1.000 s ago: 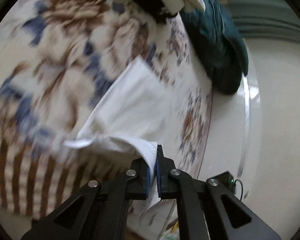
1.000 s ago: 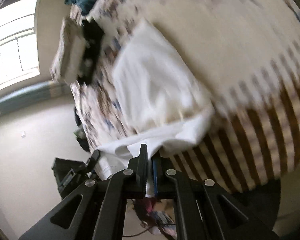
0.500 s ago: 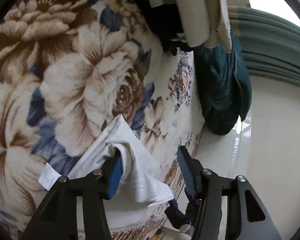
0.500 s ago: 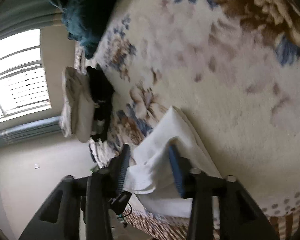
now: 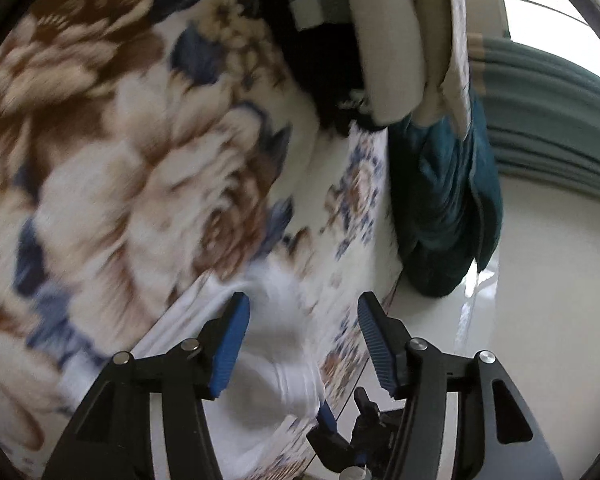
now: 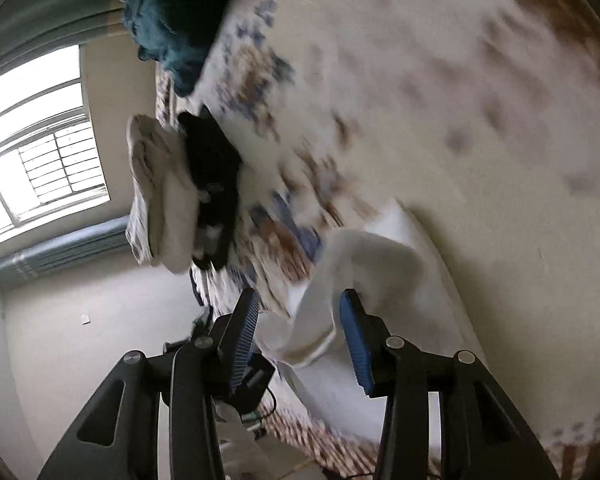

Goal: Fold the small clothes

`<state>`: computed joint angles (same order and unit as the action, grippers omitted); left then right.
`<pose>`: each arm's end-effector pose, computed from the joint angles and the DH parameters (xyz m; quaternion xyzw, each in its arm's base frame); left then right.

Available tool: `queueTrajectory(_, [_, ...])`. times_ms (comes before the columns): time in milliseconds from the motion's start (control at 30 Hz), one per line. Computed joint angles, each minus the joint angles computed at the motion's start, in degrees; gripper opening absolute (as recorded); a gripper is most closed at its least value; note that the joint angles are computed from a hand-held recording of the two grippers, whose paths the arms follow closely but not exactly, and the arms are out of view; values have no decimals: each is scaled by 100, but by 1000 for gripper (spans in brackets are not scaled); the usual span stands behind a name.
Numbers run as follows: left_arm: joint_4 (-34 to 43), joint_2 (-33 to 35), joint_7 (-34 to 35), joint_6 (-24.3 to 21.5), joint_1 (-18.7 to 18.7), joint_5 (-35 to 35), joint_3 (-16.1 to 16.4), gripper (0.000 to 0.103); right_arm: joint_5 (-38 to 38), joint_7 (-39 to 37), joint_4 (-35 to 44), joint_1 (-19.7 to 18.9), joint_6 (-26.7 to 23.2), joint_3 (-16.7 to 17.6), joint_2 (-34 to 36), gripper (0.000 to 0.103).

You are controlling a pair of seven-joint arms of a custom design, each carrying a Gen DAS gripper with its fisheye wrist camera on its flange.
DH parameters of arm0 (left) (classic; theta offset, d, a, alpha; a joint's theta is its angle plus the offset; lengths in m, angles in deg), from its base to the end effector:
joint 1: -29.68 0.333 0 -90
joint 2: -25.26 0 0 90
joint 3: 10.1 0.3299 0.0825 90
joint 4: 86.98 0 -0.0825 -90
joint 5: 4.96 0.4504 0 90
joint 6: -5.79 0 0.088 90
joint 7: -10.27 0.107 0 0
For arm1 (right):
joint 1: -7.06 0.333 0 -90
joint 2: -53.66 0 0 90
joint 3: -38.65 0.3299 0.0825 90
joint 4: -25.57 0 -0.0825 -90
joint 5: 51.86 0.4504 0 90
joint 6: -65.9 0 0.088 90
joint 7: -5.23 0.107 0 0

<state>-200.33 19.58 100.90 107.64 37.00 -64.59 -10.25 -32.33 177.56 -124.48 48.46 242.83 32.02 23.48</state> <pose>0.5980 -0.0002 0.5368 0.7310 -0.4823 0.3333 0.3492 0.4065 0.2448 0.5152 -0.1718 0.8610 0.2229 0.4237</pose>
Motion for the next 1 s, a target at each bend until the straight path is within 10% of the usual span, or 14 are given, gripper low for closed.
queueTrajectory(133, [144, 97, 0, 69, 7, -123, 0, 54, -194, -353, 343, -215, -797, -3, 35, 45])
queueTrajectory(333, [730, 302, 1197, -226, -75, 1900, -190, 54, -859, -205, 633, -1227, -3062, 912, -362, 50])
queueTrajectory(533, [974, 738, 1795, -709, -122, 2226, -294, 51, -5, -284, 193, -968, -2649, 792, -341, 48])
queueTrajectory(567, [948, 730, 1929, -649, -114, 2157, -302, 25, 119, -256, 136, -946, -2448, 797, -285, 39])
queueTrajectory(600, [966, 744, 2077, -628, -123, 2157, -321, 3, 57, -96, 95, -1059, -2272, 931, -270, 8])
queueTrajectory(733, [1154, 871, 2348, -591, -154, 2361, -366, 2, -783, 876, 224, -1691, -2620, 1511, -387, 2])
queueTrajectory(1000, [1510, 1209, 1934, -880, 50, 2341, -304, 3, -893, 616, 507, -1334, -3272, 1119, -140, 4])
